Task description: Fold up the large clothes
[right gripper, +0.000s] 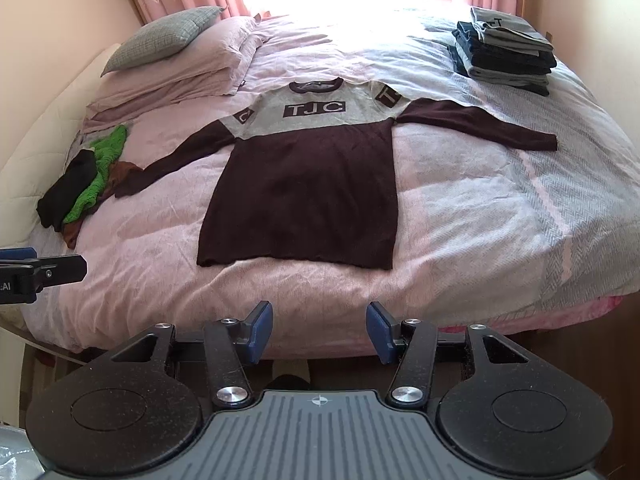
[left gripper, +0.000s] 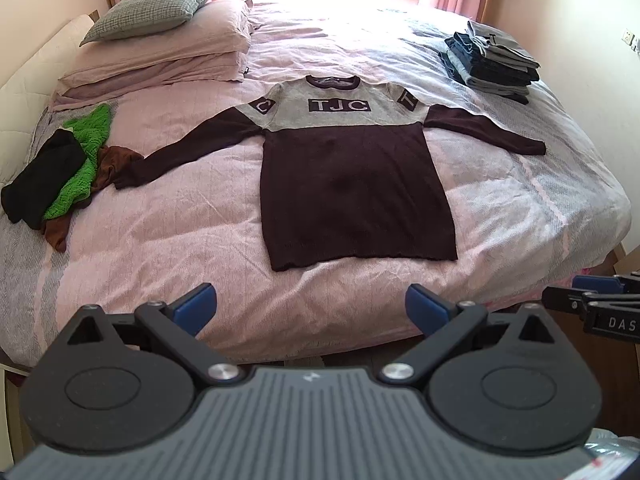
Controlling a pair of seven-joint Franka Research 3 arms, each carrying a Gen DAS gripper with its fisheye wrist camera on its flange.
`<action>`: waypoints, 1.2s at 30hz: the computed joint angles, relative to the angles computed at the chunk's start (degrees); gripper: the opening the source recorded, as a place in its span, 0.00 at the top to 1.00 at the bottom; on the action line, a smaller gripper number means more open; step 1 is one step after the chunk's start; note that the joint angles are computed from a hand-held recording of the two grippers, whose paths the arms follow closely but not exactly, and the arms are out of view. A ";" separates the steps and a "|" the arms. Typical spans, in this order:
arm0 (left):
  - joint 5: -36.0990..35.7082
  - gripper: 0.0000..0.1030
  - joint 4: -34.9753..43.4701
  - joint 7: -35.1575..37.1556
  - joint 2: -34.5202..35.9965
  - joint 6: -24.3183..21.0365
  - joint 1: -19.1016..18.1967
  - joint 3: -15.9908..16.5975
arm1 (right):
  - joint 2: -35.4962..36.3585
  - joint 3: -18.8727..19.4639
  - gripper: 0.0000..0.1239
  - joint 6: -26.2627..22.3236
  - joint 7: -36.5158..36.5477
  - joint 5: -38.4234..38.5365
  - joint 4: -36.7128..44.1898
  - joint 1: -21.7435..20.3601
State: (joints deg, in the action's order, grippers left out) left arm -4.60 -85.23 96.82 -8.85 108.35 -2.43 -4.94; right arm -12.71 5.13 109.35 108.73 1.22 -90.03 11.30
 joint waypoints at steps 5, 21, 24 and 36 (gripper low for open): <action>-0.15 0.04 0.11 -0.07 0.18 -0.56 0.06 0.04 | 0.26 0.13 0.60 -0.54 -0.06 -0.25 0.29 0.18; -0.19 0.04 1.12 0.11 1.08 -1.36 0.28 -0.12 | 1.46 -0.16 0.60 -1.23 -0.50 -0.13 1.52 0.43; -0.01 0.04 1.75 0.10 1.55 -1.56 0.41 -0.12 | 2.07 -0.17 0.60 -1.28 -0.72 -0.04 2.23 0.54; 0.63 0.04 4.39 -0.64 4.15 -2.62 1.02 -0.37 | 5.20 -0.68 0.60 -2.68 -1.95 0.79 5.49 1.11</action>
